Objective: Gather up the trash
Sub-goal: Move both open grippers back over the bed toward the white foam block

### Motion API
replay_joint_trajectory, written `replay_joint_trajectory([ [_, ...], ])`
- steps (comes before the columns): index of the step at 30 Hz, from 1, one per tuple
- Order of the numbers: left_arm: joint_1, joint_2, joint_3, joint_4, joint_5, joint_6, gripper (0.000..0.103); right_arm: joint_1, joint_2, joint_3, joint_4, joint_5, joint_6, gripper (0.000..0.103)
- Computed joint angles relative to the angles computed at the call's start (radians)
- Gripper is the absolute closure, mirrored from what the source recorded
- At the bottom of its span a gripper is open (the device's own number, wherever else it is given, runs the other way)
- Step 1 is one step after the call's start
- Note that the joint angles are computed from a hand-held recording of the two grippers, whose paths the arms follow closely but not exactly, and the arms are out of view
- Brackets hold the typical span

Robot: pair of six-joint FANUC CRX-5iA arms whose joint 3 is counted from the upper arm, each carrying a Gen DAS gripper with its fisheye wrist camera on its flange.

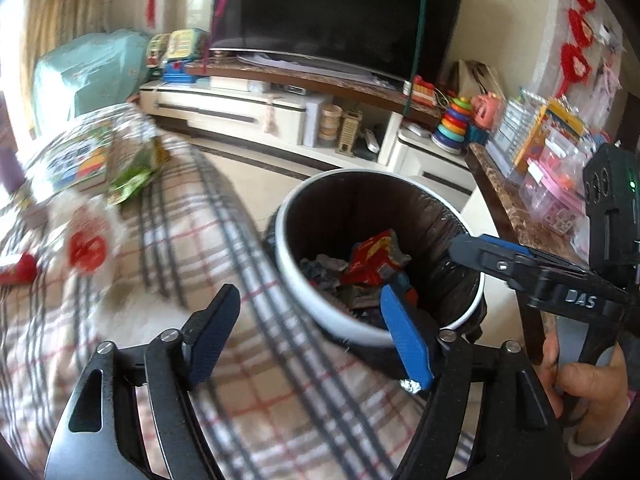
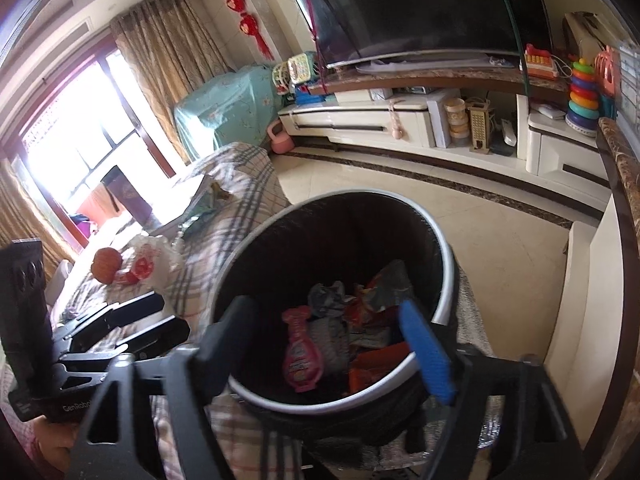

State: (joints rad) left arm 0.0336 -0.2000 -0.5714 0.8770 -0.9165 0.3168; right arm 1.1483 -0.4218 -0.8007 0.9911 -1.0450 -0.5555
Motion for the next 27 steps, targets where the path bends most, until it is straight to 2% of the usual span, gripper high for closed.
replay_joint_trajectory([
  [7, 0.137, -0.054, -0.061, 0.045, -0.039, -0.023, 0.020, 0.060, 0.057, 0.027, 0.073, -0.040, -0.063, 0.007],
  [10, 0.198, -0.067, -0.083, 0.056, -0.051, -0.029, 0.020, 0.073, 0.084, 0.034, 0.116, -0.022, -0.095, 0.007],
  [21, 0.369, -0.055, -0.096, 0.037, -0.067, -0.021, 0.019, 0.062, 0.191, 0.096, 0.156, 0.072, -0.104, 0.004],
  [27, 0.435, -0.051, -0.100, 0.024, -0.077, -0.031, 0.018, 0.052, 0.245, 0.128, 0.168, 0.126, -0.084, 0.004],
])
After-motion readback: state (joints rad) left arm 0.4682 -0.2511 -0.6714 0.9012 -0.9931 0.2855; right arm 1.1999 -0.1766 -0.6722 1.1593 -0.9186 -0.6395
